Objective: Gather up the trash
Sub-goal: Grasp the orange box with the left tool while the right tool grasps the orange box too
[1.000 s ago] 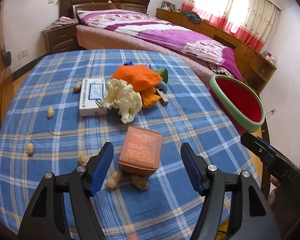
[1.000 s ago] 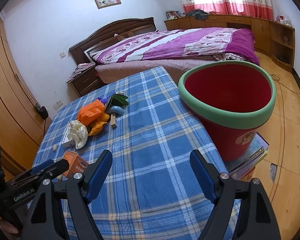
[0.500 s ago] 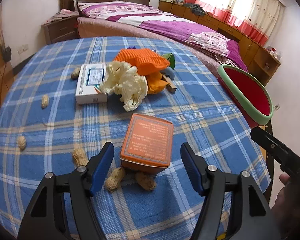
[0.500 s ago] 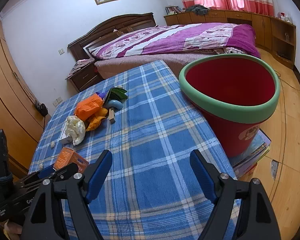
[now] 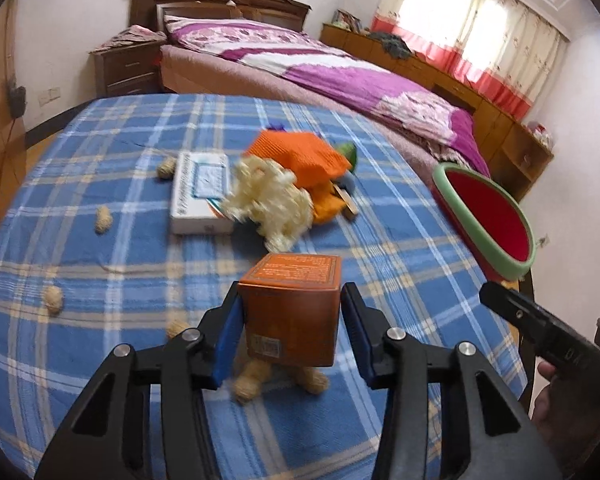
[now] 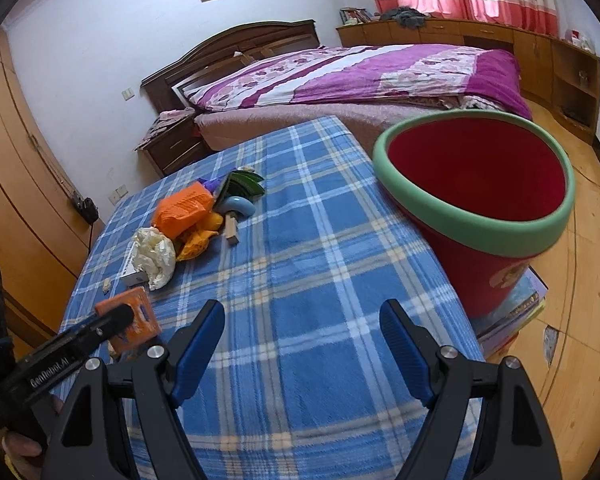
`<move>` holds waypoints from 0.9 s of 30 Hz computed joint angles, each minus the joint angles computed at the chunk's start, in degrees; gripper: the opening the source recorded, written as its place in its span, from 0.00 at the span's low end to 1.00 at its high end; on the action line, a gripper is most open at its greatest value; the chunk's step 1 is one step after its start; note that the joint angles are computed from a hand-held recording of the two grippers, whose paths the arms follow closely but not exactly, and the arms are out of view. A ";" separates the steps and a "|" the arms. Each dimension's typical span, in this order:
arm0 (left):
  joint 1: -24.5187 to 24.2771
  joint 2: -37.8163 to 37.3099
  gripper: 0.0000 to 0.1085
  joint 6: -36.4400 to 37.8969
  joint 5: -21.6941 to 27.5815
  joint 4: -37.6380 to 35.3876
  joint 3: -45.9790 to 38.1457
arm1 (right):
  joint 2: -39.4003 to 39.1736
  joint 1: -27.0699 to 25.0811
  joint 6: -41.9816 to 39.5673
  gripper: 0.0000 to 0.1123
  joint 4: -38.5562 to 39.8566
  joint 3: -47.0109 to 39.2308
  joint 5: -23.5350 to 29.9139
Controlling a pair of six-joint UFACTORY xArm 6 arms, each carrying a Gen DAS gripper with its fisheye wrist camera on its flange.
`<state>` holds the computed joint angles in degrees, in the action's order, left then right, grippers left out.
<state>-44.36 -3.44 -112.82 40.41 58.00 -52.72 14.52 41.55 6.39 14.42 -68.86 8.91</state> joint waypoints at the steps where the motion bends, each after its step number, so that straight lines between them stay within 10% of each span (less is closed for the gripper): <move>1: 0.02 -0.69 0.45 -0.57 0.80 0.35 0.36 | 0.29 0.16 -0.38 0.73 0.21 -0.50 0.16; 27: 2.42 -10.23 0.45 -5.24 13.04 -0.07 8.07 | 19.19 6.53 -14.41 0.73 7.49 -30.47 14.85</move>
<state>-41.94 -13.67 -118.06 53.45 57.93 -44.66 33.71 48.08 -8.01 21.91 -99.33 23.75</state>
